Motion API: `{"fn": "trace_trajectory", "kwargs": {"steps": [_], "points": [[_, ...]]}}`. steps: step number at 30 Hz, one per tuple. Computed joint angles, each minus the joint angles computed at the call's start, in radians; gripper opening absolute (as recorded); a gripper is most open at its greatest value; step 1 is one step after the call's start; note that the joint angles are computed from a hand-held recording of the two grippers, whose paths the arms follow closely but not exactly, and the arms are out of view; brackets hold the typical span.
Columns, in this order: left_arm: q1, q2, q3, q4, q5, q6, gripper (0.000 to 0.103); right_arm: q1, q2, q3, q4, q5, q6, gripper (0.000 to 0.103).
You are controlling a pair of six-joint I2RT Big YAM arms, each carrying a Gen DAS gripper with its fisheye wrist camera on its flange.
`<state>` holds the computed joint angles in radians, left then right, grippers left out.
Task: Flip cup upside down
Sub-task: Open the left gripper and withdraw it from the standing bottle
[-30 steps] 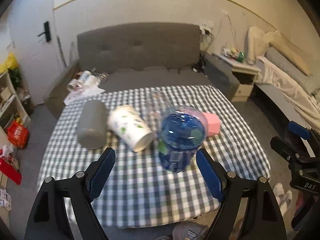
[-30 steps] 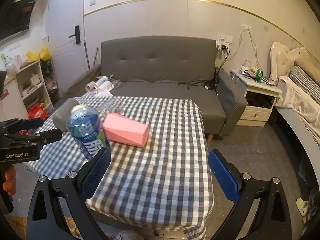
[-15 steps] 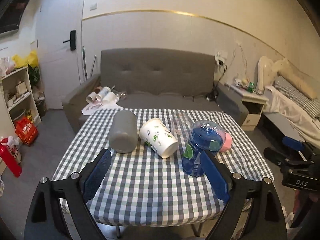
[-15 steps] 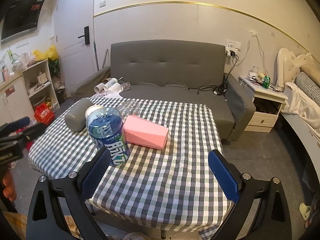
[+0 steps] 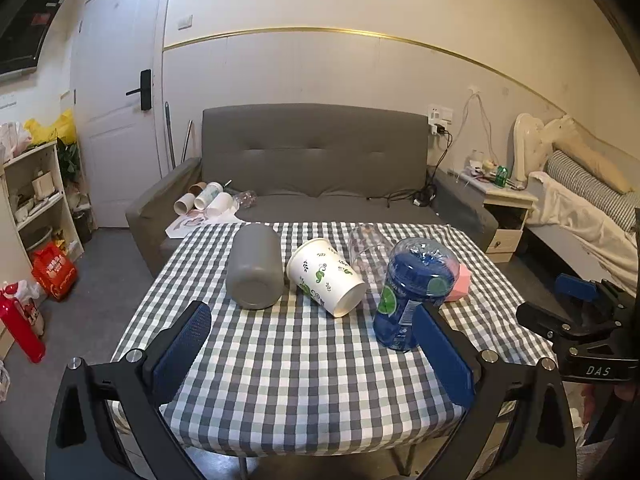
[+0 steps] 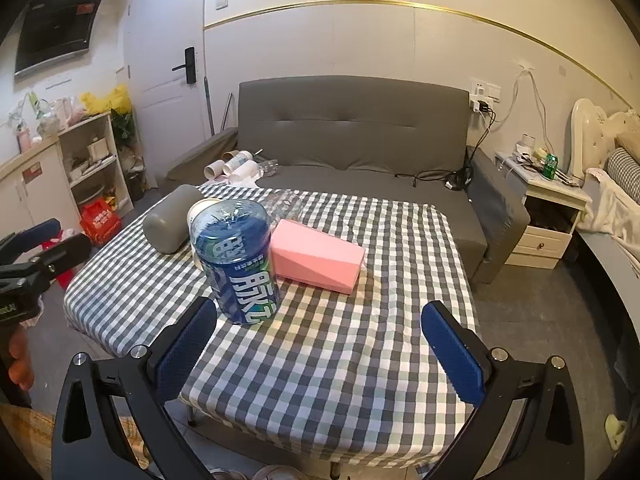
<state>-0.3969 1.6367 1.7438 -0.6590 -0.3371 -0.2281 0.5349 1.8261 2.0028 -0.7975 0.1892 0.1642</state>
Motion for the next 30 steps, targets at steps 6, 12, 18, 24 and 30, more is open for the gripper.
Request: {"fn": "trace_trajectory", "kwargs": {"steps": [6, 12, 18, 24, 30], "points": [[0.000, 0.003, 0.001, 0.004, -0.015, -0.005, 0.103, -0.002, -0.006, -0.008, 0.003, -0.002, 0.012, 0.103], [0.000, 0.004, 0.000, 0.007, -0.010, -0.004, 0.103, -0.005, -0.012, -0.015, 0.008, -0.002, 0.016, 0.103], [-0.004, 0.002, -0.007, 0.010, -0.003, 0.006, 0.103, -0.008, -0.022, -0.029, 0.022, -0.002, 0.016, 0.103], [-0.005, 0.000, -0.009, 0.005, -0.008, 0.000, 0.103, -0.011, -0.027, -0.037, 0.028, -0.007, 0.013, 0.103], [-0.004, 0.000, -0.008, 0.002, -0.013, -0.010, 0.103, -0.011, -0.026, -0.037, 0.027, -0.008, 0.015, 0.103]]}}
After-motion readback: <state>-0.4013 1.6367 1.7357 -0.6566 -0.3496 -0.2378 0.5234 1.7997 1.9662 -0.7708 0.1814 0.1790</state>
